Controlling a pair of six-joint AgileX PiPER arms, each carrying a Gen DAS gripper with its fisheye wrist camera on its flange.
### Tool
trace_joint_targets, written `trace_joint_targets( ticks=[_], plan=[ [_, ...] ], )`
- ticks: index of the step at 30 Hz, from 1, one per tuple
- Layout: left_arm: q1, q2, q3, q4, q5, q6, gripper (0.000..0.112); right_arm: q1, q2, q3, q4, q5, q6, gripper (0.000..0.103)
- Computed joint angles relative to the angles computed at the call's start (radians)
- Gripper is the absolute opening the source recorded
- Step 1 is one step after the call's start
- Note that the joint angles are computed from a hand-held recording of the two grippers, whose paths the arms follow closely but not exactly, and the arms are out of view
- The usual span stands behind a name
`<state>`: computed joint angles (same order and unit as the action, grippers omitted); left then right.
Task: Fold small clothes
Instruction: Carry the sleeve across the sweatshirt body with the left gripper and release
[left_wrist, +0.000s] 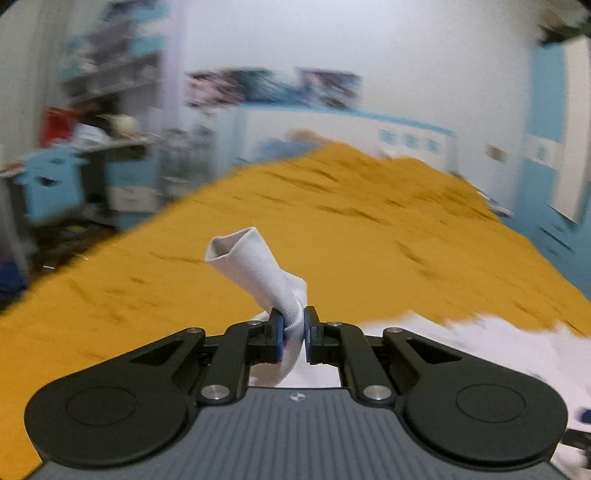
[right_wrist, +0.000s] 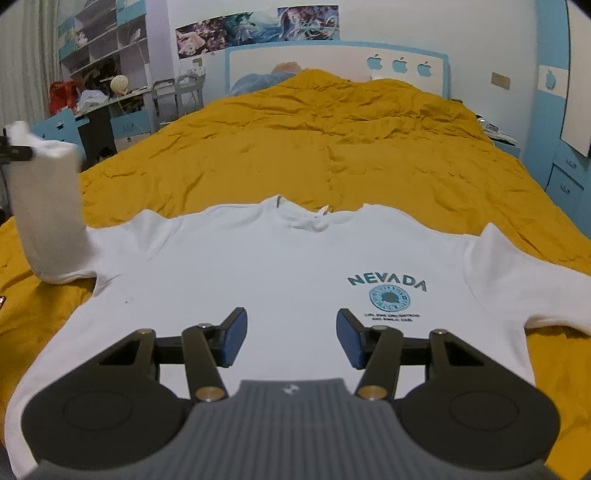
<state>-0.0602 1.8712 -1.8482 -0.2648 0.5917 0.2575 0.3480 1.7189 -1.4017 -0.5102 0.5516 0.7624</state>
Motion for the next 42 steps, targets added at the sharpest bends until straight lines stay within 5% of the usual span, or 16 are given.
trace_joint_targets(
  ticks=[6, 12, 14, 17, 18, 26, 34, 39, 41, 42],
  plan=[
    [-0.176, 0.040, 0.118, 0.030, 0.058, 0.020, 0.011, -0.014, -0.057, 0.079, -0.035, 0.004, 0.078, 0.051],
    [-0.189, 0.084, 0.212, 0.028, 0.113, 0.043, 0.015, -0.034, -0.092, 0.142, -0.018, -0.006, 0.091, 0.051],
    [-0.178, 0.066, 0.246, -0.025, 0.096, 0.085, 0.029, -0.039, -0.091, 0.153, 0.009, -0.017, 0.073, 0.051],
    [-0.114, 0.071, 0.207, -0.247, 0.205, 0.222, 0.064, -0.041, -0.077, 0.148, 0.075, -0.027, 0.024, 0.051],
    [-0.087, 0.069, 0.208, -0.317, 0.229, 0.264, 0.066, -0.040, -0.072, 0.144, 0.091, -0.032, 0.009, 0.051],
    [0.054, 0.012, 0.224, -0.493, 0.285, 0.342, 0.066, -0.032, -0.012, 0.036, 0.253, -0.042, -0.144, 0.059],
    [0.140, -0.028, 0.171, -0.279, 0.231, 0.224, 0.066, -0.063, 0.161, -0.186, 0.593, 0.017, -0.352, 0.063],
    [0.141, 0.020, 0.166, -0.201, 0.222, 0.141, 0.066, -0.088, 0.338, -0.393, 0.739, 0.167, -0.300, 0.063],
    [0.141, 0.038, 0.182, -0.213, 0.216, 0.144, 0.066, -0.078, 0.377, -0.438, 0.741, 0.185, -0.286, 0.060],
    [0.136, 0.051, 0.190, -0.221, 0.206, 0.138, 0.066, -0.063, 0.394, -0.468, 0.710, 0.201, -0.270, 0.046]
  ],
)
